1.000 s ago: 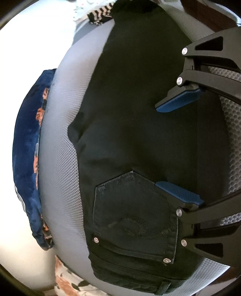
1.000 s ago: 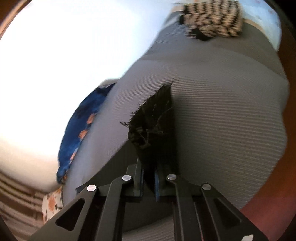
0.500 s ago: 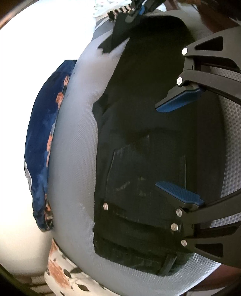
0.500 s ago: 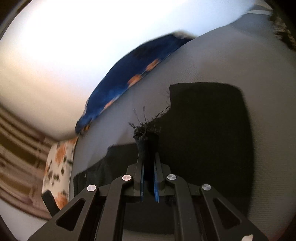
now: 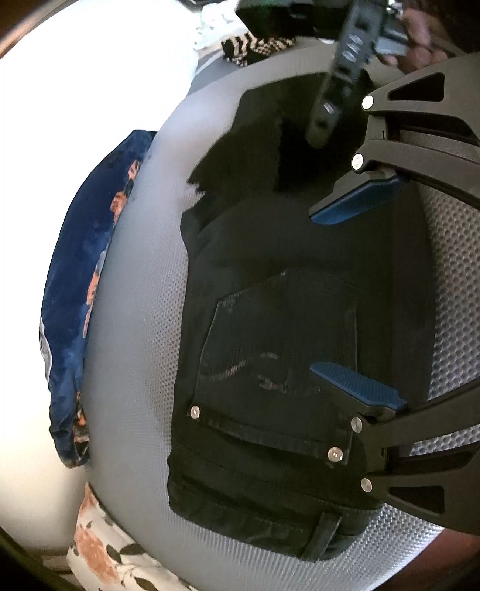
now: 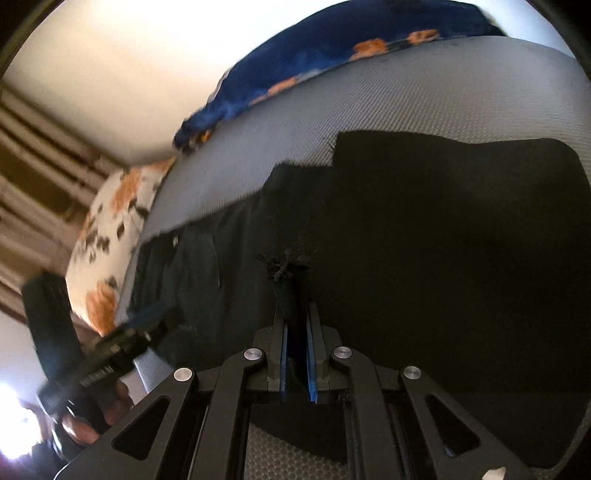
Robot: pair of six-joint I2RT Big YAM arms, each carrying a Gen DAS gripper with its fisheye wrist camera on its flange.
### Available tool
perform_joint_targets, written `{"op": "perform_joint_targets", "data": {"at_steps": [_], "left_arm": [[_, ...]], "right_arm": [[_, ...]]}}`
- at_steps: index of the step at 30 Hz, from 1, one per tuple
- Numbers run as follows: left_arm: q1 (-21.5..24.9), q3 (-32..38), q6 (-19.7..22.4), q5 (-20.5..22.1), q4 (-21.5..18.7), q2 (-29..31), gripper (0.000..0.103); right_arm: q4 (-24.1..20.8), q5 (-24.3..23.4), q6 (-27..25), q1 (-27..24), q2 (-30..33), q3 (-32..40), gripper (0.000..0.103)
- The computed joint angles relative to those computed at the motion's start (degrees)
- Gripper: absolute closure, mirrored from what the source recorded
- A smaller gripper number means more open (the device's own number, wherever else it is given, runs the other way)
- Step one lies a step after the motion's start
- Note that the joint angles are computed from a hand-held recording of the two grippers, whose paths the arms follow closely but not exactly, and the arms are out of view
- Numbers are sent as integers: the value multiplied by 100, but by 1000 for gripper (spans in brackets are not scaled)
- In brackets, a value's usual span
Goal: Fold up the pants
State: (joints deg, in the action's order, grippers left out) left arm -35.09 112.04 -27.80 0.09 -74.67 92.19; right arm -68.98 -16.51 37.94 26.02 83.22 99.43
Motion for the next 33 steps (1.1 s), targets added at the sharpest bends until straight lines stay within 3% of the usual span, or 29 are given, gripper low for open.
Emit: {"op": "perform_joint_targets", "data": {"at_steps": [8, 14, 20, 24, 27, 33], "left_arm": [[44, 52, 54, 358, 36, 40, 25], [49, 230, 123, 569, -86, 182, 25], [86, 452, 16, 975, -279, 358, 25], [81, 447, -92, 1293, -224, 370, 25], [4, 595, -83, 1398, -376, 497, 25], [-52, 910, -238, 2029, -756, 825, 28]], "right_arm": [[-404, 236, -410, 228, 103, 73, 92], [-425, 210, -364, 260, 117, 108, 77], [-725, 282, -327, 269, 32, 241, 73], [-850, 725, -193, 171, -321, 94, 62], [-705, 935, 22, 1, -621, -143, 60], [-304, 983, 512, -364, -990, -534, 59]]}}
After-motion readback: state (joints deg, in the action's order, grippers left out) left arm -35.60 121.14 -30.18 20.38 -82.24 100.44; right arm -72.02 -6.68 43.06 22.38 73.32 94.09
